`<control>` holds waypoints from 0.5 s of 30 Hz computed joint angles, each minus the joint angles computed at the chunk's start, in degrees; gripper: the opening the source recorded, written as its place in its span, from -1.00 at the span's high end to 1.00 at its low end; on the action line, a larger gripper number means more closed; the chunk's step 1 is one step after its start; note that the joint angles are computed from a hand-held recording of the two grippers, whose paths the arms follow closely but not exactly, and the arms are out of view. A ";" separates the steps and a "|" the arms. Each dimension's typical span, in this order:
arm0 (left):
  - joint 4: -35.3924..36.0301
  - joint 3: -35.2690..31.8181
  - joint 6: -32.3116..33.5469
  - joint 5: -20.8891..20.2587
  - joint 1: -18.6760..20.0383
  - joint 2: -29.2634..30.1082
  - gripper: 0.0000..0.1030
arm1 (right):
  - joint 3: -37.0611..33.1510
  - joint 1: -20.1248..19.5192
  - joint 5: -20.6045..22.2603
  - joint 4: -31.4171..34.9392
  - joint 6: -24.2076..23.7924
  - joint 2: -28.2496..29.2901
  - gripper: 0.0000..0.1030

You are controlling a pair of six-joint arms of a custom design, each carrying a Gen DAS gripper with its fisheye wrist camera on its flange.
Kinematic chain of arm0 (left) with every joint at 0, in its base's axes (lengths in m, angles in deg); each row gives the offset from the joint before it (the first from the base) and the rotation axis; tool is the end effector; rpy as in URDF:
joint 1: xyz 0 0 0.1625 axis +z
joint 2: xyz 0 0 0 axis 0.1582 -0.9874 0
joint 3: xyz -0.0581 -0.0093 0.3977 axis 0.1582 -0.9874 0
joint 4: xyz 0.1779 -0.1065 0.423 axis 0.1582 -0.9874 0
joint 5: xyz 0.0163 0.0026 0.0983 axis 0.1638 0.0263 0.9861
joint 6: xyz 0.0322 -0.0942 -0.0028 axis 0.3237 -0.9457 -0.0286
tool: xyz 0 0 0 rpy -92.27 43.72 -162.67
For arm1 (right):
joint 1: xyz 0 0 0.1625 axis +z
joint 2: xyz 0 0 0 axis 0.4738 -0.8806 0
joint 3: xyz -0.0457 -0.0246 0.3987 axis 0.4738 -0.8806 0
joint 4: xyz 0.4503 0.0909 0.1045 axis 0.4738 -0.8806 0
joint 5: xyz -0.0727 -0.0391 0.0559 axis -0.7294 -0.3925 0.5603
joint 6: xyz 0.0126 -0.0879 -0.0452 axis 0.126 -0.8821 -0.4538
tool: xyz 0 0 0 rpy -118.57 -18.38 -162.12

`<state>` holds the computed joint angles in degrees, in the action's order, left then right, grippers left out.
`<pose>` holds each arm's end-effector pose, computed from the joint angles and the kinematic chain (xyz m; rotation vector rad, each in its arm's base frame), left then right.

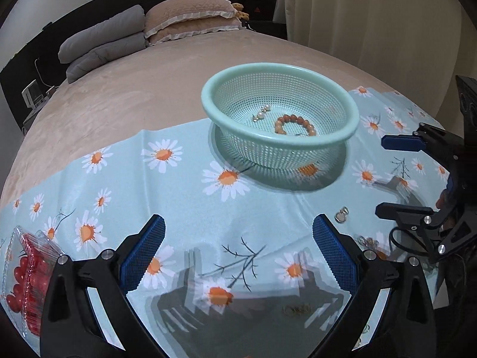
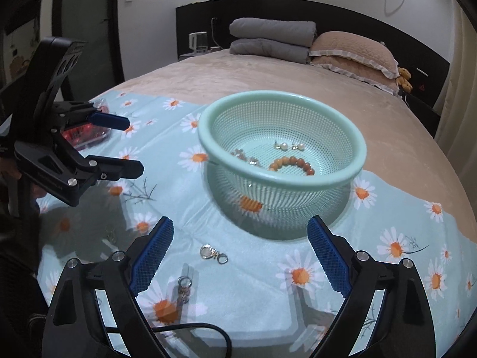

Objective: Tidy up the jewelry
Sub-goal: 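Move both tools back toward the silver pendants on the cover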

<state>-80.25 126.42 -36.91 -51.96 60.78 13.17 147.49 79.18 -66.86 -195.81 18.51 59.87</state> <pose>-0.0332 -0.6932 0.3306 0.3461 2.2023 -0.8380 0.3635 -0.7693 -0.0295 1.5914 -2.3282 0.4579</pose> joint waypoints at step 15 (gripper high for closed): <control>6.27 16.29 -2.58 -8.06 -3.14 -12.00 -0.88 | 10.79 -1.44 3.32 -2.81 -0.17 -5.26 -0.50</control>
<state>-73.98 142.71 -39.48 -60.02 57.65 1.17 158.28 77.74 -63.54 -198.62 18.34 54.61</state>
